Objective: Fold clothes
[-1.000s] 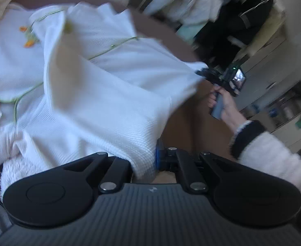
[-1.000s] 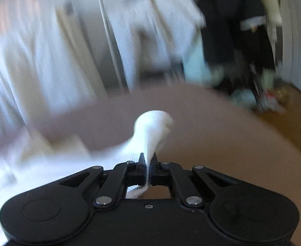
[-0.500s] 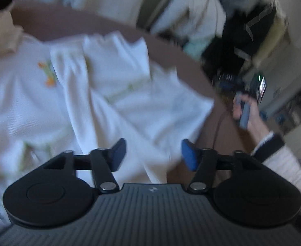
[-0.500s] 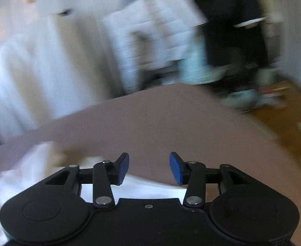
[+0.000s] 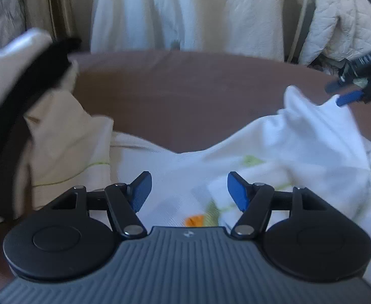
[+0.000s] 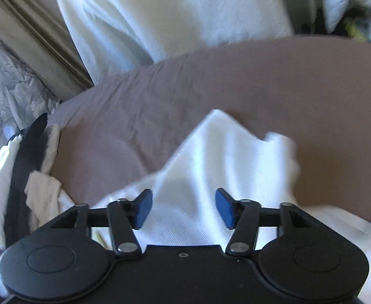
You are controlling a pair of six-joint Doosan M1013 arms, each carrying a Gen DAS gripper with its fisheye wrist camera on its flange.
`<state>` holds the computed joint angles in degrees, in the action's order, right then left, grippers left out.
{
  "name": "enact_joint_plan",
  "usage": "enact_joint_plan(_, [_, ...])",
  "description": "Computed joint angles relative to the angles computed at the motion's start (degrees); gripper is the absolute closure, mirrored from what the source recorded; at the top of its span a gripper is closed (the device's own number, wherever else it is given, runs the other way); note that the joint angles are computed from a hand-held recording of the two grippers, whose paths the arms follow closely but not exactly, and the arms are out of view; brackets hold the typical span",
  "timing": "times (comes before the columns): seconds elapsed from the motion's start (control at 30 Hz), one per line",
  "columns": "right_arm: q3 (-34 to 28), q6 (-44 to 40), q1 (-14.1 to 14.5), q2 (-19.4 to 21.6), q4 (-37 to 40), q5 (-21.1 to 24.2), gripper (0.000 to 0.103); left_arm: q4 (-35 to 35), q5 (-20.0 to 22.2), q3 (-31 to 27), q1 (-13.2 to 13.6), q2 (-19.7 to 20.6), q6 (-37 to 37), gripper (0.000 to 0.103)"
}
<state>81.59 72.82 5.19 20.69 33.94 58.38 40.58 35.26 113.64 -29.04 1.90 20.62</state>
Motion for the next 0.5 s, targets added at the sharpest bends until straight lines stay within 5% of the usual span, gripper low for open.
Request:
enact_joint_plan(0.17, [-4.3,18.08,4.67,4.01,-13.26,-4.68,0.034,-1.31,-1.69,0.85,2.62,1.67,2.96,0.037])
enact_joint_plan(0.23, [-5.73,24.2,6.63,5.45,-20.4,-6.04,0.018,0.01,-1.72,1.44,2.89,1.89,2.74,0.037])
enact_joint_plan(0.3, [-6.34,29.5,8.38,6.64,-28.17,-7.47,0.018,0.15,-1.99,2.0,3.28,2.01,3.11,0.037])
enact_joint_plan(0.37, [-3.78,30.47,9.2,6.13,-32.41,-11.0,0.049,-2.67,-2.38,2.45,3.92,1.97,5.07,0.036])
enact_joint_plan(0.4, [-2.19,30.81,9.49,5.68,-34.47,-13.06,0.096,-4.28,-2.51,2.67,4.2,1.89,6.22,0.036])
enact_joint_plan(0.5, [7.8,34.09,8.65,0.28,-38.5,-29.25,0.098,-3.54,-2.57,3.92,4.0,0.98,6.32,0.036])
